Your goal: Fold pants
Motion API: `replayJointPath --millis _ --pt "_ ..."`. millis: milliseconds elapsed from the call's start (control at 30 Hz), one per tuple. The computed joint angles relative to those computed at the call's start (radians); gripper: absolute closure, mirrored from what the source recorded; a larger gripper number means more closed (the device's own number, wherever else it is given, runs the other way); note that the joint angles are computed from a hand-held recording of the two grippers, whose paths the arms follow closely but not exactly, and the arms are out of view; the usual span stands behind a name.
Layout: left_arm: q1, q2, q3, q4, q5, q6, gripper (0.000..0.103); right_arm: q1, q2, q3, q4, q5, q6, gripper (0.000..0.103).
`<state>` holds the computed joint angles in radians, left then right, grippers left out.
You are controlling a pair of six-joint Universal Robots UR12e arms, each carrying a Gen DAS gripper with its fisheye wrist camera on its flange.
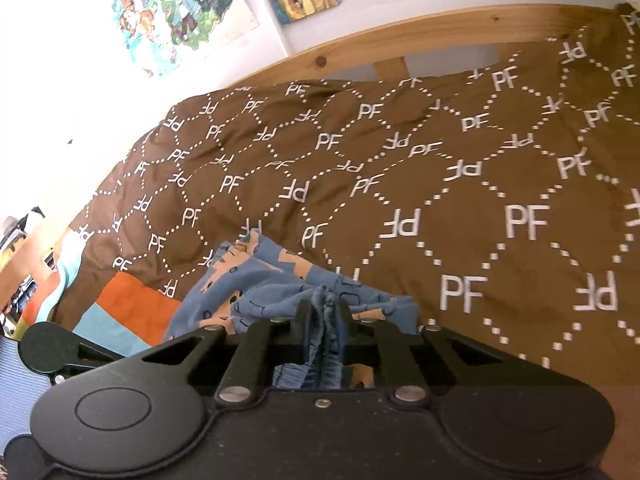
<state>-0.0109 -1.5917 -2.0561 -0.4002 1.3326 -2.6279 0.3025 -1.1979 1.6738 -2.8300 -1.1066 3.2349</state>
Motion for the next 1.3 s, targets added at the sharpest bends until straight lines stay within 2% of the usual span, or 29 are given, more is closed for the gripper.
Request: replayJointPath --millis 333,533,633,667,700,767,833,900,933,967,1000,1100,1233,1300 --pt "-0.014 -0.027 0.017 -0.021 -0.029 -0.019 0.095 -0.006 -0.020 0.019 0.042 -0.061 -0.008 0.091" --pt "-0.021 -0.038 0.009 -0.004 -0.030 -0.014 0.095 0.000 -0.021 0.021 0.061 -0.103 -0.027 0.091" --pt "-0.012 -0.037 0.005 -0.009 -0.050 -0.026 0.091 0.011 -0.024 0.023 0.070 -0.148 -0.066 0.083" --pt "-0.007 -0.034 0.003 -0.010 -0.064 -0.034 0.083 0.015 -0.025 0.025 0.070 -0.165 -0.078 0.079" --pt "-0.001 -0.031 0.002 -0.015 -0.083 -0.039 0.066 0.017 -0.027 0.027 0.067 -0.174 -0.083 0.074" --pt "0.012 -0.020 -0.004 -0.018 -0.121 -0.053 0.046 0.020 -0.032 0.032 0.059 -0.195 -0.082 0.061" --pt "0.025 -0.004 -0.019 0.002 -0.152 -0.077 0.039 0.021 -0.039 0.038 0.055 -0.213 -0.080 0.048" --pt "0.041 0.013 -0.030 0.014 -0.169 -0.100 0.021 0.024 -0.046 0.044 0.047 -0.236 -0.075 0.021" --pt "0.049 0.021 -0.040 0.033 -0.162 -0.122 0.014 0.026 -0.050 0.050 0.038 -0.244 -0.072 0.016" --pt "0.054 0.031 -0.052 0.065 -0.137 -0.156 0.004 0.029 -0.054 0.055 0.030 -0.253 -0.070 0.009" --pt "0.057 0.037 -0.062 0.097 -0.109 -0.188 0.000 0.033 -0.057 0.060 0.024 -0.267 -0.070 0.003" --pt "0.059 0.043 -0.071 0.135 0.009 -0.277 0.000 0.056 -0.066 0.070 0.014 -0.335 -0.093 0.001" --pt "0.030 0.013 -0.039 0.059 0.233 -0.369 0.000 0.085 -0.069 0.083 -0.004 -0.395 -0.131 0.001" --pt "0.022 -0.003 -0.026 0.027 0.282 -0.388 0.000 0.096 -0.067 0.086 -0.010 -0.406 -0.144 0.001"
